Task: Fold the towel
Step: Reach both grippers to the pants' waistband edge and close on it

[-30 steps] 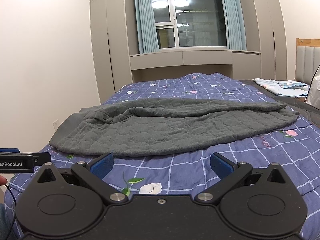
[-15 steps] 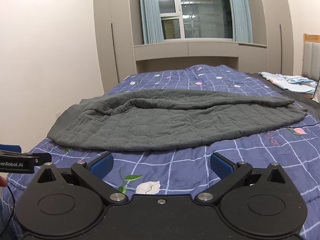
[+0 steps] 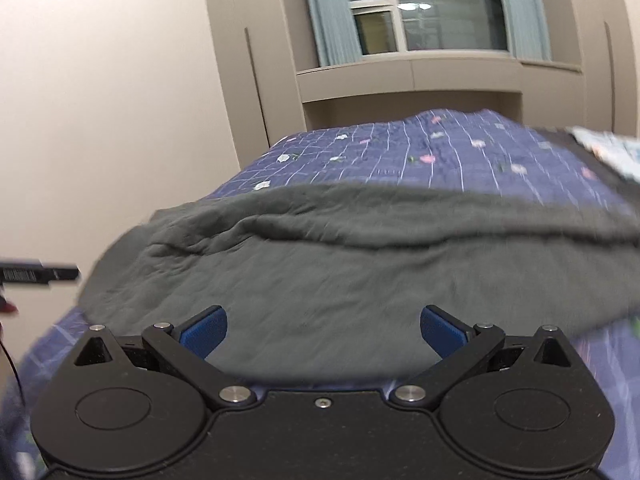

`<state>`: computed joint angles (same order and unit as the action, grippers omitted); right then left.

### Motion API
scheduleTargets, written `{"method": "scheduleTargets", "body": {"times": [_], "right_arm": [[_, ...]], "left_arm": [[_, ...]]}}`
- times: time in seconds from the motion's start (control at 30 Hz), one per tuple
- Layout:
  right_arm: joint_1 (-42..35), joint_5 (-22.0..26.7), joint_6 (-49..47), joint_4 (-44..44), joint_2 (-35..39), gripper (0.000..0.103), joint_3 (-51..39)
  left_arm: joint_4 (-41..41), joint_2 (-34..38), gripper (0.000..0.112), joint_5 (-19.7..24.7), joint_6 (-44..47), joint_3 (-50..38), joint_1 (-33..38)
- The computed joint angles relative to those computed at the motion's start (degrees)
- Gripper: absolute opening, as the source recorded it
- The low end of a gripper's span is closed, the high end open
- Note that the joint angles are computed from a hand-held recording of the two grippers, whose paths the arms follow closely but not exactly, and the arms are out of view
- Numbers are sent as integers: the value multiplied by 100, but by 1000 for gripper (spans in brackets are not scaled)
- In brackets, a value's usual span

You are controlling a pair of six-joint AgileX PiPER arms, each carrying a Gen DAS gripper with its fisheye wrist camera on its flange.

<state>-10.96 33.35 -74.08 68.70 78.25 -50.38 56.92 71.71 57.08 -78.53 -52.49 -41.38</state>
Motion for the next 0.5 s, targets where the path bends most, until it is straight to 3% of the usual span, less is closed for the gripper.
{"method": "scheduleTargets", "body": {"times": [0.2,0.37,0.5], "right_arm": [[181,45,149,-668,1749,103,-2030],[285,451,1314,-2039,3480,103,-4539],[372,959,2438,-3072,4884,103,-6831]], "left_arm": [[159,1183,103,-1342,1226,-1244,1618],[-1623,2340,103,-2632,4075,-2638,2801],[-3263,3355,103,-2653,6367,-3936,3254]]}}
